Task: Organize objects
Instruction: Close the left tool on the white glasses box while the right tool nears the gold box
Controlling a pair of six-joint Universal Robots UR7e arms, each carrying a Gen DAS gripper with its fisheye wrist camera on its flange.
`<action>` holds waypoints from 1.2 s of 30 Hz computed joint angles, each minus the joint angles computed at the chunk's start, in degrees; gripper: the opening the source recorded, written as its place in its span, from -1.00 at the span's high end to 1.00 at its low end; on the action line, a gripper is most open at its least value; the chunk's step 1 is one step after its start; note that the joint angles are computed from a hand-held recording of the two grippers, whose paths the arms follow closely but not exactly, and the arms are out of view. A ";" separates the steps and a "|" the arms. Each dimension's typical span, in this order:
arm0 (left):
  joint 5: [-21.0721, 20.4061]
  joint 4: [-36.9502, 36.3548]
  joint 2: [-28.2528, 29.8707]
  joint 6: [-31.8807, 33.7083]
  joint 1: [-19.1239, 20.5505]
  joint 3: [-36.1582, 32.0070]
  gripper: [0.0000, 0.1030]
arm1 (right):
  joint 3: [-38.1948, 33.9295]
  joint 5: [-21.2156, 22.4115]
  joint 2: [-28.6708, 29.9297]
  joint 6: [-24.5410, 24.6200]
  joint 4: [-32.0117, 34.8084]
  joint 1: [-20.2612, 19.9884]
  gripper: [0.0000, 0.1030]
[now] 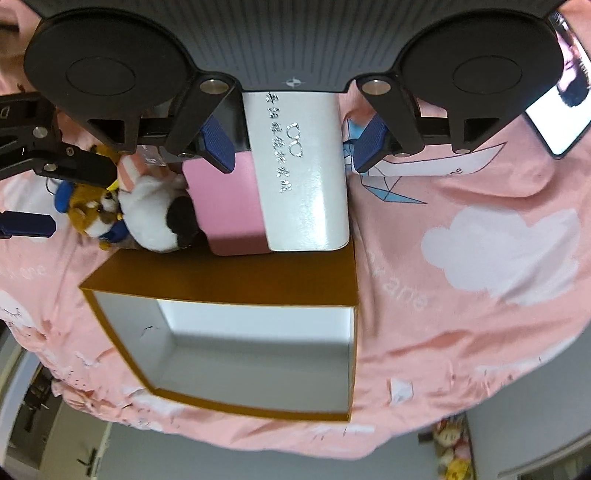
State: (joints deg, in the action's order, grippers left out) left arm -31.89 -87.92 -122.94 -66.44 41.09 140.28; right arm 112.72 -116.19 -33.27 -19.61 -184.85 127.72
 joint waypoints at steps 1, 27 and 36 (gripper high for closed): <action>-0.37 -1.38 0.44 0.89 1.09 -0.18 -0.66 | -0.69 0.32 0.43 0.09 0.54 -0.17 -0.96; -5.32 -11.61 2.01 3.36 7.37 -0.76 -0.42 | -4.03 2.52 3.67 0.80 3.08 -2.07 -0.97; -1.62 -7.22 -0.76 2.50 4.79 -1.16 -0.41 | -4.53 4.02 4.09 -2.40 1.79 -1.64 -0.97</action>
